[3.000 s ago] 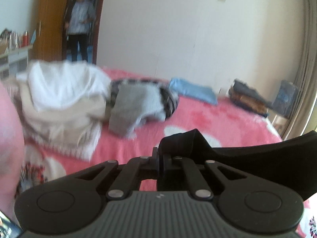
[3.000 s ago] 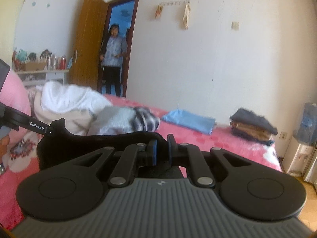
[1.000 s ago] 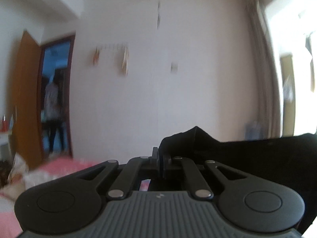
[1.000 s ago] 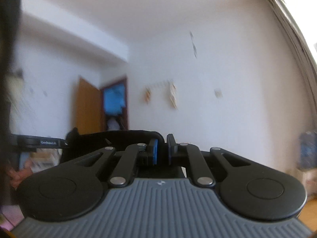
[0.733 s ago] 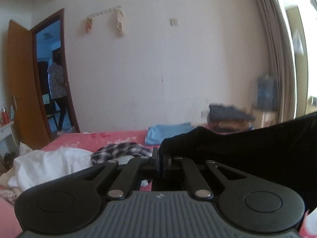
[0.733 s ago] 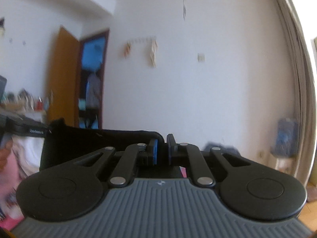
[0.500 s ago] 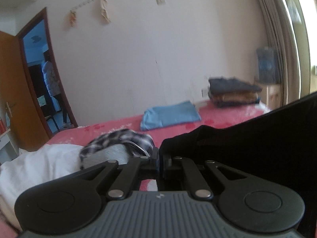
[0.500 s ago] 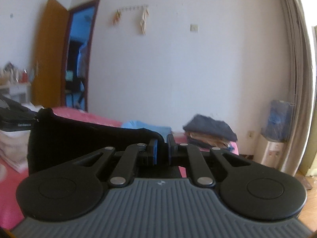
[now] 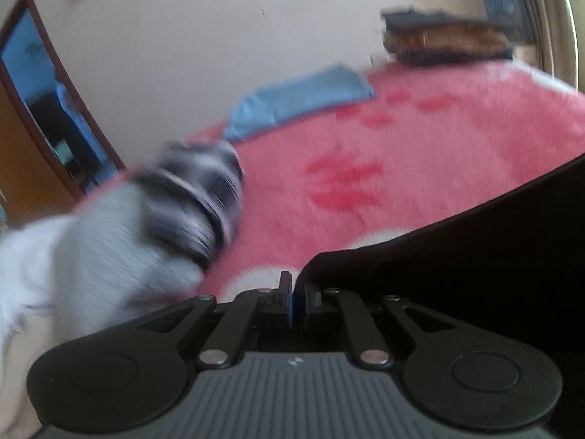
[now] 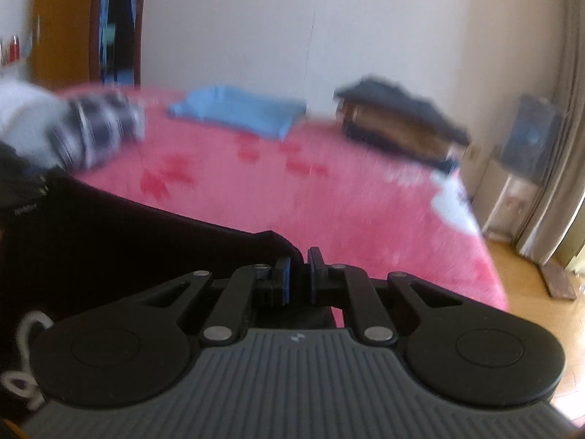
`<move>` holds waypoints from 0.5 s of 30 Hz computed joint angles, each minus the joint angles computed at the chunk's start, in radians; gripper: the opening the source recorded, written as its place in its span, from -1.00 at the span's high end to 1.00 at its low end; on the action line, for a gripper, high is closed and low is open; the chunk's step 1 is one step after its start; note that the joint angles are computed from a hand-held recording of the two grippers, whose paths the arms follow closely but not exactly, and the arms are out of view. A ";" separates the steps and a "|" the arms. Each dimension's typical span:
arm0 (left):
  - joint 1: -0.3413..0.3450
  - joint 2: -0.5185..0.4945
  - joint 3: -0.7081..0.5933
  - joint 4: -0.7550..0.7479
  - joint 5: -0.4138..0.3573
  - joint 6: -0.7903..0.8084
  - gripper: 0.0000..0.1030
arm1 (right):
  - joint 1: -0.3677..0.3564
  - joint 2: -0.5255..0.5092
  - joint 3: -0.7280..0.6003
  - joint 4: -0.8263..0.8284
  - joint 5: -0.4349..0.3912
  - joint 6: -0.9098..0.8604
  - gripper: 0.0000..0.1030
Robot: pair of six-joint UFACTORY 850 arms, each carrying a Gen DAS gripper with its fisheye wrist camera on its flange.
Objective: Fold clothes
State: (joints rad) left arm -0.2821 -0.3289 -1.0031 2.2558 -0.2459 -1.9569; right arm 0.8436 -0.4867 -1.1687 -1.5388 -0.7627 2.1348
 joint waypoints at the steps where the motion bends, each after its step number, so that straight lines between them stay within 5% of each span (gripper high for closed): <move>1: 0.005 -0.019 -0.017 -0.048 0.026 0.040 0.65 | -0.019 -0.015 -0.011 0.015 0.032 -0.017 0.84; 5: 0.033 -0.065 -0.067 -0.239 0.123 0.199 0.38 | -0.058 -0.041 -0.031 0.070 0.131 -0.066 0.71; 7: 0.072 -0.060 -0.087 -0.289 0.233 0.211 -0.27 | -0.063 -0.020 -0.017 0.067 0.165 -0.068 0.54; 9: 0.127 -0.056 -0.111 -0.322 0.390 0.193 -0.41 | -0.068 0.002 0.000 0.047 0.196 -0.050 -0.14; 15: 0.241 -0.077 -0.177 -0.305 0.675 -0.041 -0.64 | -0.079 0.081 0.073 -0.104 0.276 0.181 -0.63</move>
